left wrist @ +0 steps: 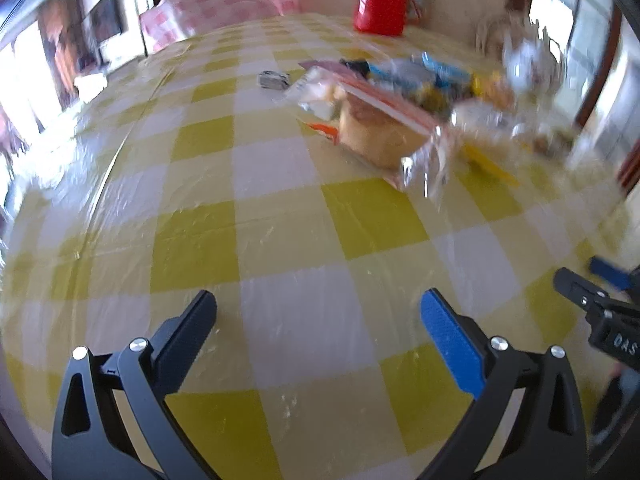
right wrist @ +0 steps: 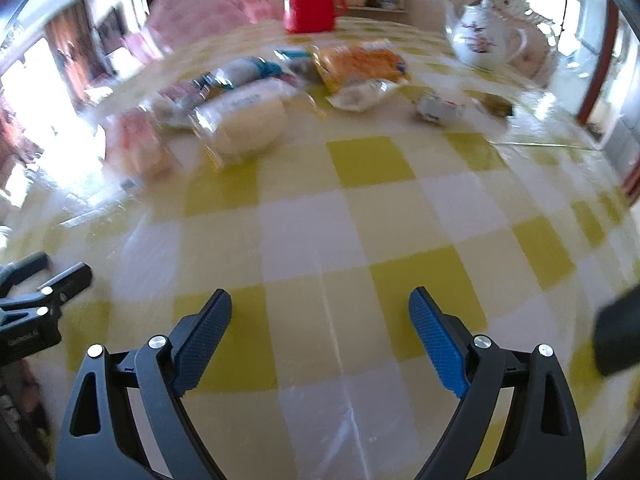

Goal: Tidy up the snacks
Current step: 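Grasp the orange-printed bread bag with the left tool while the right grasps the round bread bag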

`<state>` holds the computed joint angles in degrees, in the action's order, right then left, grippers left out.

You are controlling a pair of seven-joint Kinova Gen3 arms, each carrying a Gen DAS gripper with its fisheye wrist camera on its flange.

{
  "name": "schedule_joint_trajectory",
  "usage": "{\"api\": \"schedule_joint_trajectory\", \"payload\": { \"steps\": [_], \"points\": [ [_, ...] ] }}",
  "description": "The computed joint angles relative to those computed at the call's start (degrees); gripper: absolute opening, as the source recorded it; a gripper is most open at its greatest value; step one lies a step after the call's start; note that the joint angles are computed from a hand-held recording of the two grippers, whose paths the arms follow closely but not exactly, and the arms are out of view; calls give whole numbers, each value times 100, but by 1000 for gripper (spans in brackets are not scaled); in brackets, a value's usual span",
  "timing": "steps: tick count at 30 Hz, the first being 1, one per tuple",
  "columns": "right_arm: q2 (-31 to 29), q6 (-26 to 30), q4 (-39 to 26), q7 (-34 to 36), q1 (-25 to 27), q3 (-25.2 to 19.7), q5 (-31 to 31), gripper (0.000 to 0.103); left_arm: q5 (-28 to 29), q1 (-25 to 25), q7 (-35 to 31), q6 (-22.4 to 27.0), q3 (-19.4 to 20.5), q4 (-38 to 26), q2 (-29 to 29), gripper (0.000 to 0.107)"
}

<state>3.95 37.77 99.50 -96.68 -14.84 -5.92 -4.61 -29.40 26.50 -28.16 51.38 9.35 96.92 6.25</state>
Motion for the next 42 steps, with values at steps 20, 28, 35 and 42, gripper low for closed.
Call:
{"api": "schedule_joint_trajectory", "payload": {
  "steps": [20, 28, 35, 42],
  "points": [
    [1877, 631, -2486, 2343, -127, -428, 160, 87, 788, -450, -98, -1522, -246, 87, -271, 102],
    [2266, 1068, -2820, 2376, 187, -589, -321, 87, 992, -107, 122, -412, -708, -1639, 1008, 102],
    [2216, 627, -2460, 2341, 135, -561, -439, 87, 718, 222, -56, 1128, -879, -3066, 2029, 102],
    [2160, 586, -2573, 2442, 79, -364, -791, 69, 319, 442, -443, 1099, -1113, -2906, 2037, 51]
  ]
}}
